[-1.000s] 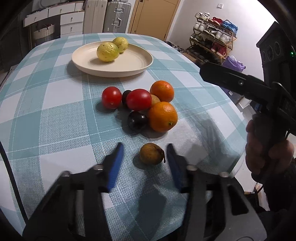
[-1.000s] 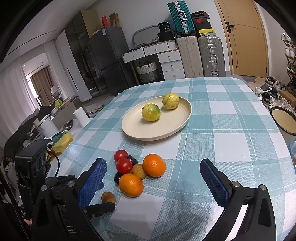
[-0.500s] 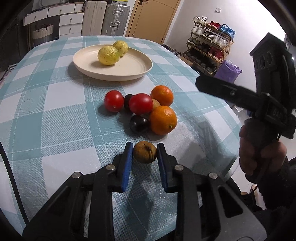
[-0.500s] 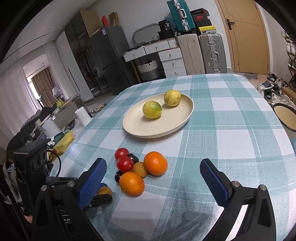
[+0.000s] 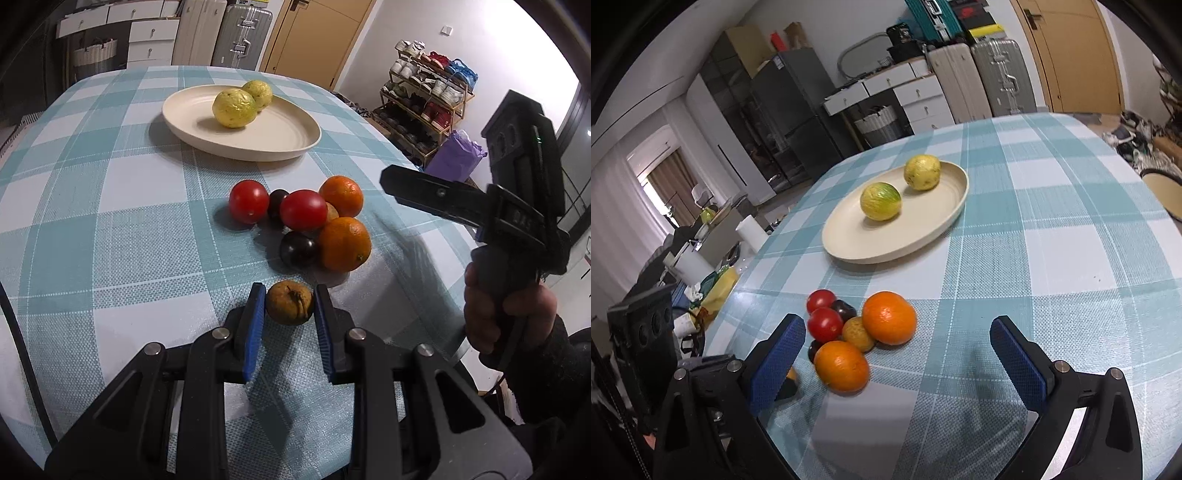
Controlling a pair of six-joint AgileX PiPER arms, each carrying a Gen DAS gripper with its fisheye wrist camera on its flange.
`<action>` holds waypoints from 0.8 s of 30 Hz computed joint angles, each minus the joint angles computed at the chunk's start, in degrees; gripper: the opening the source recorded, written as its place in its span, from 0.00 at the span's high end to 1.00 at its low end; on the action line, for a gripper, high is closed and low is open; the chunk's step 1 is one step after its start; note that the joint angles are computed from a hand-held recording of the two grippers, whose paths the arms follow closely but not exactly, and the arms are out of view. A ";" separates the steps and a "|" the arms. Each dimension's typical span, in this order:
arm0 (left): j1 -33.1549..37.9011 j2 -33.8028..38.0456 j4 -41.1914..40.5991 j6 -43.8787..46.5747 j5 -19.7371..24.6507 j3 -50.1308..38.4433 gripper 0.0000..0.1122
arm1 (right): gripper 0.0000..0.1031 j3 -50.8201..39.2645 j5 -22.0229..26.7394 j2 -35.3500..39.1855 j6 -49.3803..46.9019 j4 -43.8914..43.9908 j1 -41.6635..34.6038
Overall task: Organize fruits
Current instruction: 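Grasp the small brown fruit with the left gripper, then hold the brown fruit in the left gripper while the right gripper grasps an orange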
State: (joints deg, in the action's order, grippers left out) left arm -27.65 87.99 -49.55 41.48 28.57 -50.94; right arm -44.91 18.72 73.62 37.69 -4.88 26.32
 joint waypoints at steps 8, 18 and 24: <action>1.26 1.03 -1.46 1.36 0.76 -1.07 0.79 | 0.03 -2.27 -0.79 5.42 -19.60 21.42 -4.60; 2.12 3.08 -2.96 2.48 2.47 -2.46 0.79 | 0.32 -3.13 0.53 8.25 -34.09 36.95 -7.27; 2.30 3.41 -2.79 2.16 3.00 -3.29 0.79 | 0.61 -2.83 0.55 8.89 -42.47 45.37 -8.20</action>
